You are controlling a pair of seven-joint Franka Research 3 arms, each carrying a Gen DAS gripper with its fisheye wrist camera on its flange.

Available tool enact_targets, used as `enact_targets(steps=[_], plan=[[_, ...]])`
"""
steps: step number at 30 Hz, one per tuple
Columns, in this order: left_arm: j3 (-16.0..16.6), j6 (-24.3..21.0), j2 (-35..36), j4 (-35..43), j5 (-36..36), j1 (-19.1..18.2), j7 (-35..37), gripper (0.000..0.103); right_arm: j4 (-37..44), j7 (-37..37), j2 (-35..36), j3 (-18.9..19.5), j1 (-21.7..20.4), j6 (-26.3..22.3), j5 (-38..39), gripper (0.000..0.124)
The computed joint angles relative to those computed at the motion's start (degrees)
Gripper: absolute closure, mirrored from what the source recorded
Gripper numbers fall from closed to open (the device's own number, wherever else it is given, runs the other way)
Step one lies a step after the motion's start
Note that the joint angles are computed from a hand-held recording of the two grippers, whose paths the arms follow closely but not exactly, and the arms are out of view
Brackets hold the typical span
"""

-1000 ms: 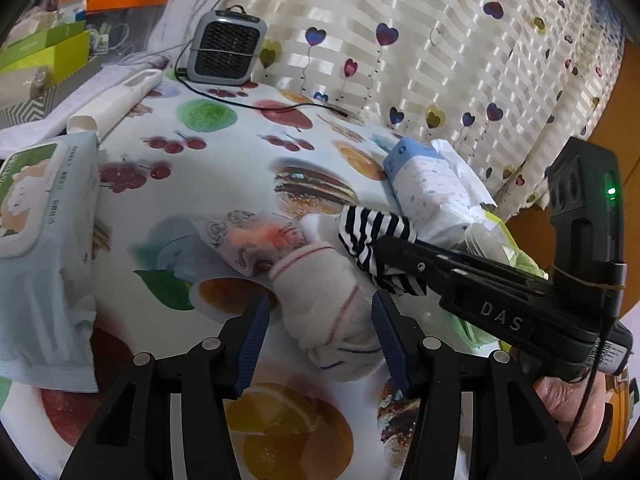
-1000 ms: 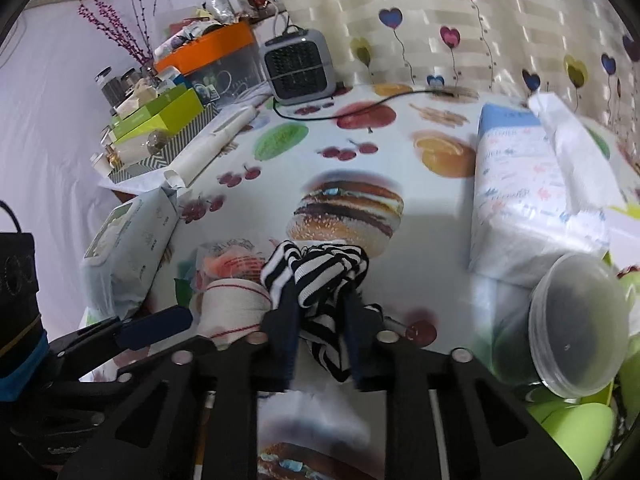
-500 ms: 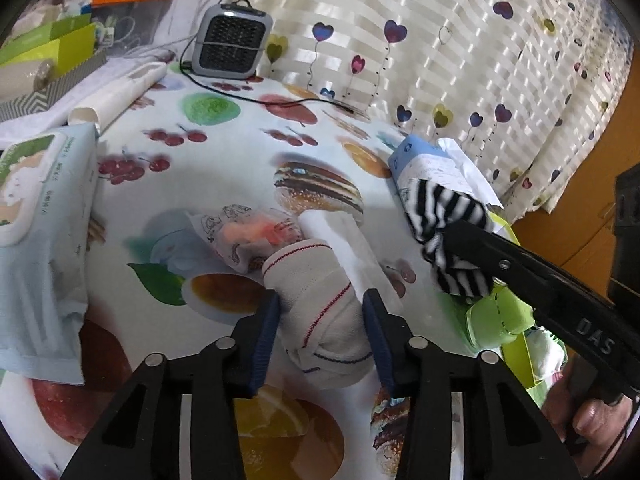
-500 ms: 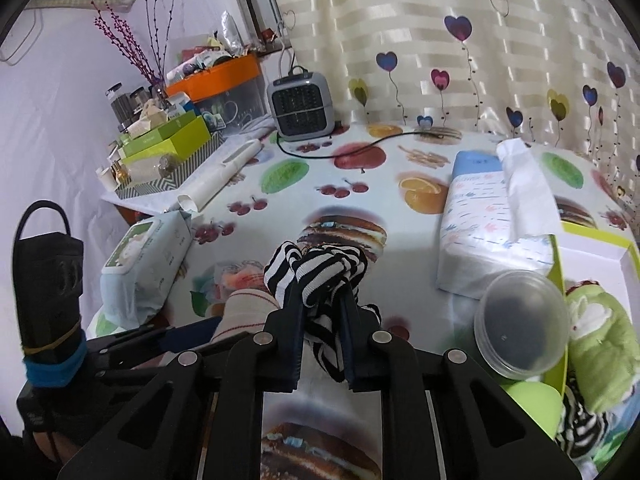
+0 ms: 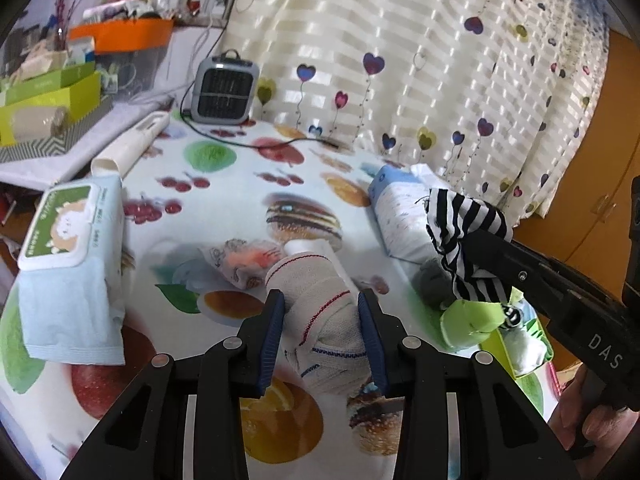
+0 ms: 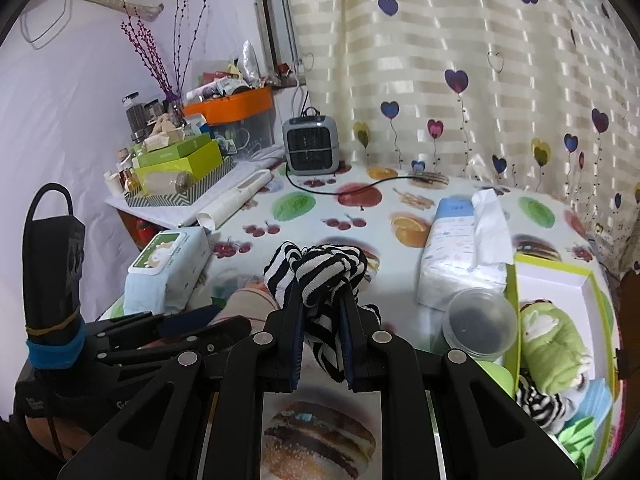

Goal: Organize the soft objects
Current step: 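Grasp the striped sock with the right gripper while the left gripper grasps the white rolled sock, then carry the striped sock and white rolled sock over the white box with both grippers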

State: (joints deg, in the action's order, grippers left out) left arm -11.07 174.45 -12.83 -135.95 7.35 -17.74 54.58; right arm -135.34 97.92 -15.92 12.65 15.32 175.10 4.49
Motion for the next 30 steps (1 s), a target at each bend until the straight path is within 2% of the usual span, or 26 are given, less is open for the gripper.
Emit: enact_targets(steps=[6,24,30], plan=[[-2.1,0.5,-2.5,-0.7,3.4,1.7,-2.9,0.067,-2.3,1.8,-3.4,2.2,-2.5,1.2,-1.6,0.107],[-3.4,0.6,-4.6,0.2,8.1,1.4,-5.5,0.067,-6.7,3.2,-10.2,5.2,-6.2,2.8,-1.3,0.107],[-3.3,0.4,-4.4,1.1,8.3,0.5,-4.7,0.067,-7.7,4.3,-12.0,7.2,-8.6,2.8,-2.0,0.107]])
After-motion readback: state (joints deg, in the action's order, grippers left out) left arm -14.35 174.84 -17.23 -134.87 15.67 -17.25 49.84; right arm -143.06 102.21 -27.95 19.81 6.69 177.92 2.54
